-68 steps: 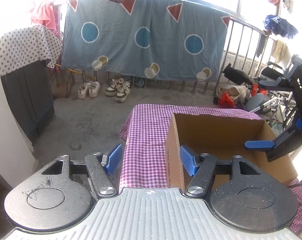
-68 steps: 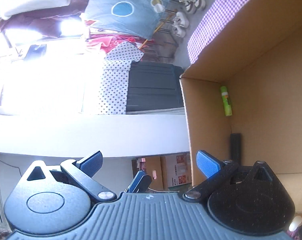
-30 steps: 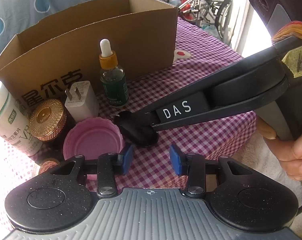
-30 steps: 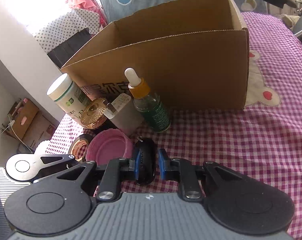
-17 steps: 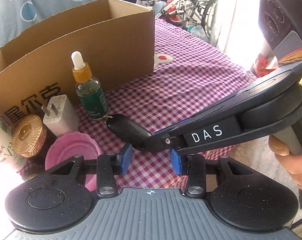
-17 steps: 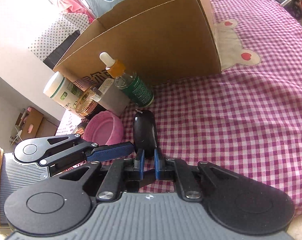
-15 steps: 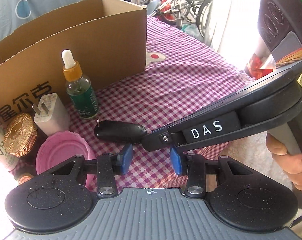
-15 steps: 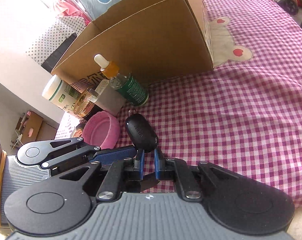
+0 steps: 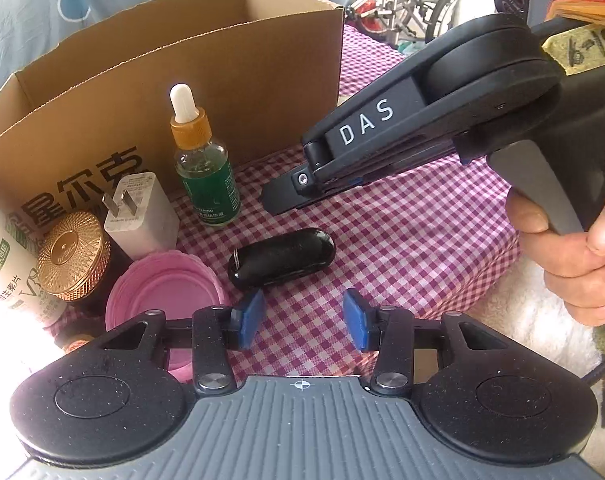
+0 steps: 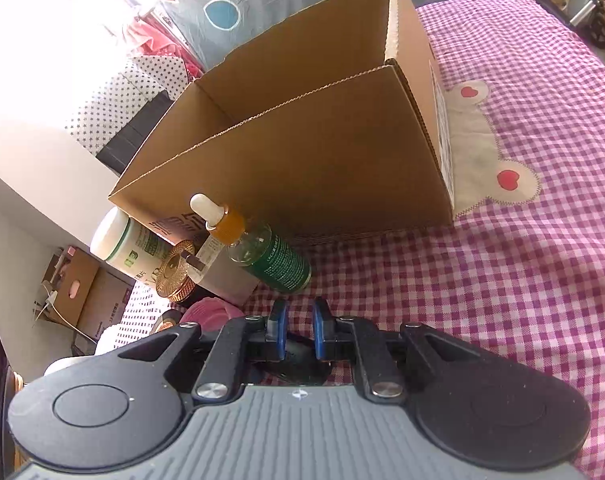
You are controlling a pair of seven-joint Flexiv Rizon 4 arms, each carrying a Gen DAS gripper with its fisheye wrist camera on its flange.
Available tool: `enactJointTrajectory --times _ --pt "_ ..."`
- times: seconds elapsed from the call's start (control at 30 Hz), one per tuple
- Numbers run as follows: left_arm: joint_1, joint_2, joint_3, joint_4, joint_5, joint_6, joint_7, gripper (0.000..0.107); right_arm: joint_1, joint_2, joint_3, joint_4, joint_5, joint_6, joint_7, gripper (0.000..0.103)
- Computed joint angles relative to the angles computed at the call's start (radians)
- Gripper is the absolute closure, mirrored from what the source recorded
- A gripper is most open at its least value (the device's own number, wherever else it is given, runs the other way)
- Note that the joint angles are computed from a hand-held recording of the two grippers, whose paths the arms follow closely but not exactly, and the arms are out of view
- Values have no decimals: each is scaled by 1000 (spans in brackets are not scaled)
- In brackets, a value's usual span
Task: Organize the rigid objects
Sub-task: 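Close the right gripper on the black oval case, then lift the black oval case and carry it over the box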
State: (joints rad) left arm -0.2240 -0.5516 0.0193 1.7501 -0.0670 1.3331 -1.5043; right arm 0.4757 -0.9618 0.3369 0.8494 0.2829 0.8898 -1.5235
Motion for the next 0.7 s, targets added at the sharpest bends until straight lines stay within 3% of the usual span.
enactJointTrajectory --times 0.17,0.4,0.7 --pt "19 -10 -19 -7 -20 4 8 61 -16 -25 21 -50 31 -109 1 85" --pt "46 -18 -53 2 -49 37 58 61 -77 34 54 35 138 -144 -12 84" --pt "50 -33 -63 -4 -72 63 92 61 -70 16 46 8 175 -129 5 84"
